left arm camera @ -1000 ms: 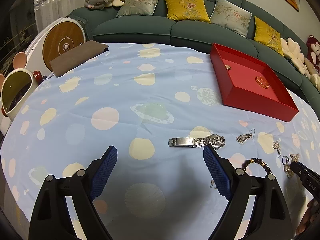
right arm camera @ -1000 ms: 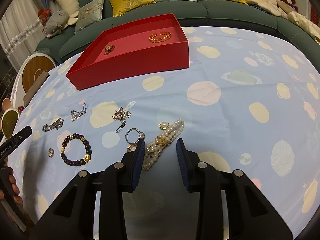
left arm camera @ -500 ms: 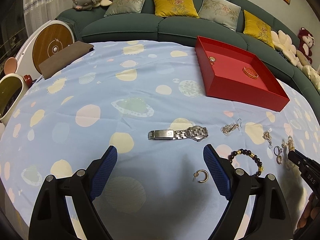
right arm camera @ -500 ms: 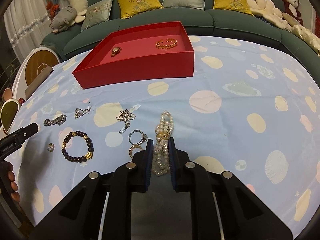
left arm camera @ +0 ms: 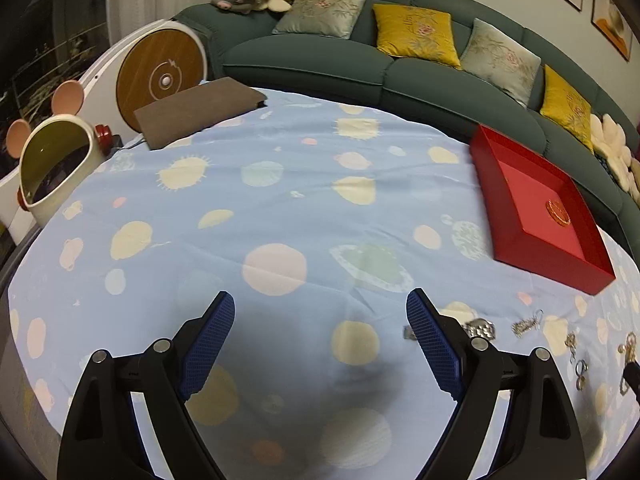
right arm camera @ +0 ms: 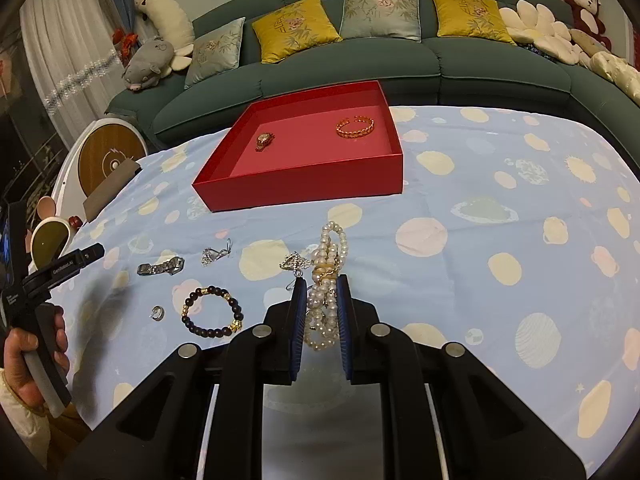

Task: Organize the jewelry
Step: 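Hold the pearl necklace up with right gripper while left gripper grasps the black bead bracelet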

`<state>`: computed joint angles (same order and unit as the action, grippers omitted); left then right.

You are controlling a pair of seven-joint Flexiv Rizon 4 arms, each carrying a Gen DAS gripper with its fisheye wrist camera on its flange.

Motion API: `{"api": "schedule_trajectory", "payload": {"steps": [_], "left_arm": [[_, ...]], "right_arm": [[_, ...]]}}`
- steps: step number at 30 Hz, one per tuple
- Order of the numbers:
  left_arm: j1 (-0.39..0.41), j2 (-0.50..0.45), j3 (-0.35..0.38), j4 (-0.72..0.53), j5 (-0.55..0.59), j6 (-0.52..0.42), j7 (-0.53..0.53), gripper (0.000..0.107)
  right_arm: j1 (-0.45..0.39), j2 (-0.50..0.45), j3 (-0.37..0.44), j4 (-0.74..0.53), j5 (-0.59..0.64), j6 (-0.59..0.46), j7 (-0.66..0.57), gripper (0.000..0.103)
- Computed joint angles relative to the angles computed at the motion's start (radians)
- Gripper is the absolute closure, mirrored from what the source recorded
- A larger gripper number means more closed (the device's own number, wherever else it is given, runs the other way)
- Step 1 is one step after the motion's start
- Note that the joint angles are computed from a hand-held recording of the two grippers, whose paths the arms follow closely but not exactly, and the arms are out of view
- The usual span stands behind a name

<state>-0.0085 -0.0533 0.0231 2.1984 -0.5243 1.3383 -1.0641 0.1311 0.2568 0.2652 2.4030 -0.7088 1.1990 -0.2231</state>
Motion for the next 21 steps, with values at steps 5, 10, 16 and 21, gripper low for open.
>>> {"api": "schedule_trajectory", "payload": {"steps": [5,10,16,21], "left_arm": [[0.009,0.006,-0.001,0.01,-0.058,-0.01,0.029,0.022],[-0.048,0.05,-0.027,0.055,-0.16,-0.046,0.167,0.022],[-0.152,0.076,-0.052,0.105,-0.159,-0.053,0.262,0.022],[-0.2,0.061,-0.067,0.114,-0.115,-0.053,0.252,0.023]], "right_arm": [[0.004,-0.007,0.001,0.0,-0.001,0.0,-0.002,0.089],[0.008,-0.014,-0.002,-0.004,0.004,-0.001,-0.005,0.089],[0.012,-0.022,-0.003,-0.008,-0.001,0.004,-0.006,0.089],[0.014,-0.013,-0.004,-0.002,0.013,0.006,-0.009,0.089]]}}
